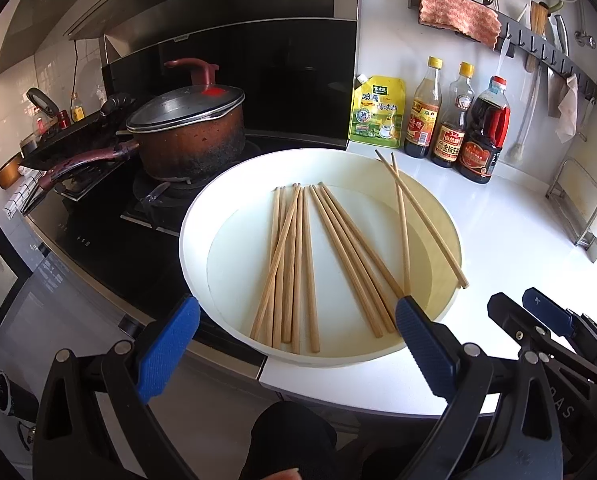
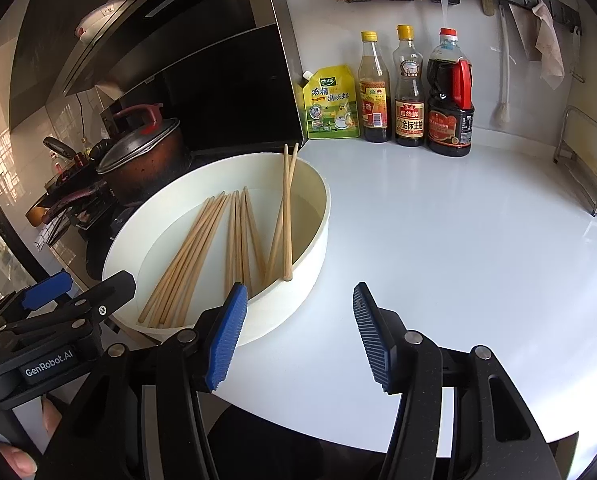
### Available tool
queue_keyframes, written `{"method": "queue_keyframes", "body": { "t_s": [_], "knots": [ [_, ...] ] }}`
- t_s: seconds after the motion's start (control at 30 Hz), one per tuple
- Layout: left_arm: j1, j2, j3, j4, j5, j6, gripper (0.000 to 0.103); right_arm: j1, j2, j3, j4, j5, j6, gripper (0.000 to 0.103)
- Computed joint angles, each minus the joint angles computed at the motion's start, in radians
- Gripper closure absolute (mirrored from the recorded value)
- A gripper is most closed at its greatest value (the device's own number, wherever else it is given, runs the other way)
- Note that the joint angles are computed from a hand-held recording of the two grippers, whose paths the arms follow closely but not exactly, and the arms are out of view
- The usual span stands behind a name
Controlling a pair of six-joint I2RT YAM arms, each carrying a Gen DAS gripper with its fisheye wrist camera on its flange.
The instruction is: Organize utensils
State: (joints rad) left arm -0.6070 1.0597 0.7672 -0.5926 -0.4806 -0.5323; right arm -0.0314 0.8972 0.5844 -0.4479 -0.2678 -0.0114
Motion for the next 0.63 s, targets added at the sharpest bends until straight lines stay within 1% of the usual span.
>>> {"method": "queue_keyframes", "body": {
  "t_s": [0.27,0.63],
  "knots": [
    [0.017,-0.023,-0.018,0.015,0.028,0.007,0.006,0.006,0.002,-0.001,0.001,0.003,0.004,0.050],
    [0.018,-0.010,-0.012,0.005,0.032,-0.005,0.006,0.013,0.001,-0.004,0.005,0.008,0.009,0.050]
  ]
}}
